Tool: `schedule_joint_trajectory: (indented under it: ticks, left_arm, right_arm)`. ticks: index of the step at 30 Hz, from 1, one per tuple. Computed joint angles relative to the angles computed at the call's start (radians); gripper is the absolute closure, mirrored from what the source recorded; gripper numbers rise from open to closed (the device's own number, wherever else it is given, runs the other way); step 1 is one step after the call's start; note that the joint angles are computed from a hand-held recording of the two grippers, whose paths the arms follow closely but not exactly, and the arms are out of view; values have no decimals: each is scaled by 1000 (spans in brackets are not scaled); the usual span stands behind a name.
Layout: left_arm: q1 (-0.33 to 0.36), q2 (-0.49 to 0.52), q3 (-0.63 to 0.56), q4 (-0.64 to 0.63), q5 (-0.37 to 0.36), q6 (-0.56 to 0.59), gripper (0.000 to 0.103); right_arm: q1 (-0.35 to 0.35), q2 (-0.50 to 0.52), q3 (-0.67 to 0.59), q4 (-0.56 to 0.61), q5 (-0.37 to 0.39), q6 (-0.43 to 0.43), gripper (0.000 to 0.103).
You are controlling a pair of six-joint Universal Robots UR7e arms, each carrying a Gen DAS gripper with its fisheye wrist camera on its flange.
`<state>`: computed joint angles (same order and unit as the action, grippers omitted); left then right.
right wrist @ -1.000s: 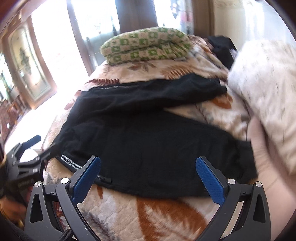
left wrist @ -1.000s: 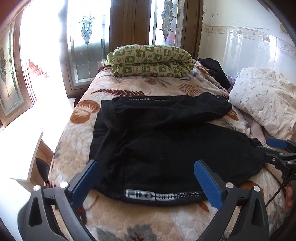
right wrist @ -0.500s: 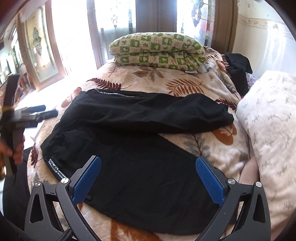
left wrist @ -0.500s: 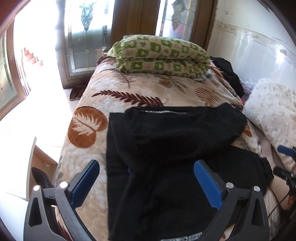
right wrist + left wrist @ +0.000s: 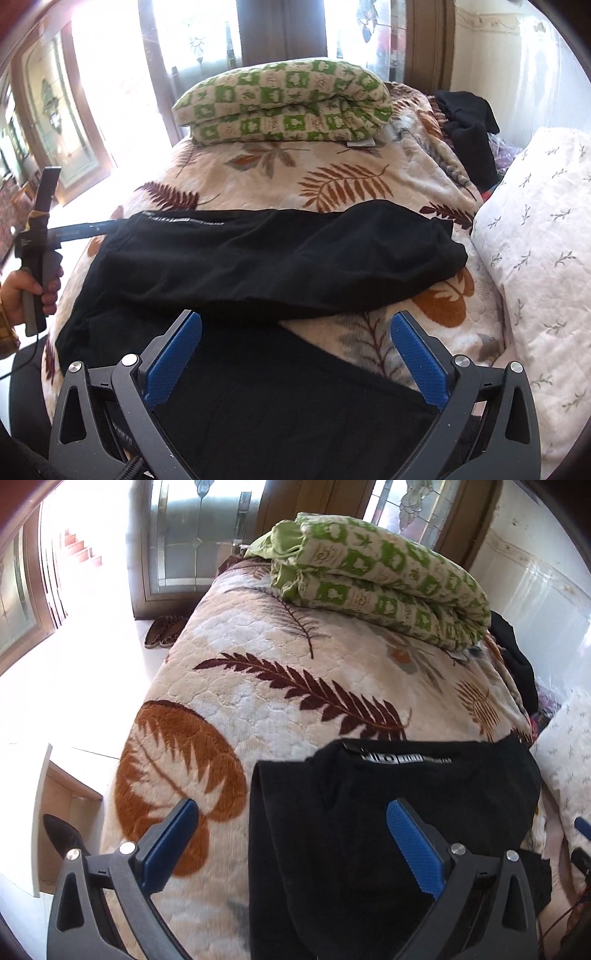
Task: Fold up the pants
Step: 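Lower both grippers onto the waistband and close them on it, then lift the waistband with both grippers, fold it over toward the leg hems, release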
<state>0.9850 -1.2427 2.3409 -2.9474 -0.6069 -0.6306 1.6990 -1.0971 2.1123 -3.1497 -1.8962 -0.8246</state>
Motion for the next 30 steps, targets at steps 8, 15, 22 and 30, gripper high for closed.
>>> schedule_joint_trajectory:
  ticks: [8, 15, 22, 30]
  left_arm:
    - [59, 75, -41, -63, -27, 118, 5]
    - [15, 93, -64, 47, 25, 180, 49]
    - [-18, 105, -67, 0, 65, 239, 73]
    - [47, 67, -63, -61, -68, 207, 69]
  right_arm:
    - [-10, 86, -99, 21, -18, -19, 0]
    - [2, 214, -310, 114, -60, -44, 0]
    - [11, 361, -561, 295, -183, -48, 4]
    - [-10, 465, -714, 440, -272, 99, 37]
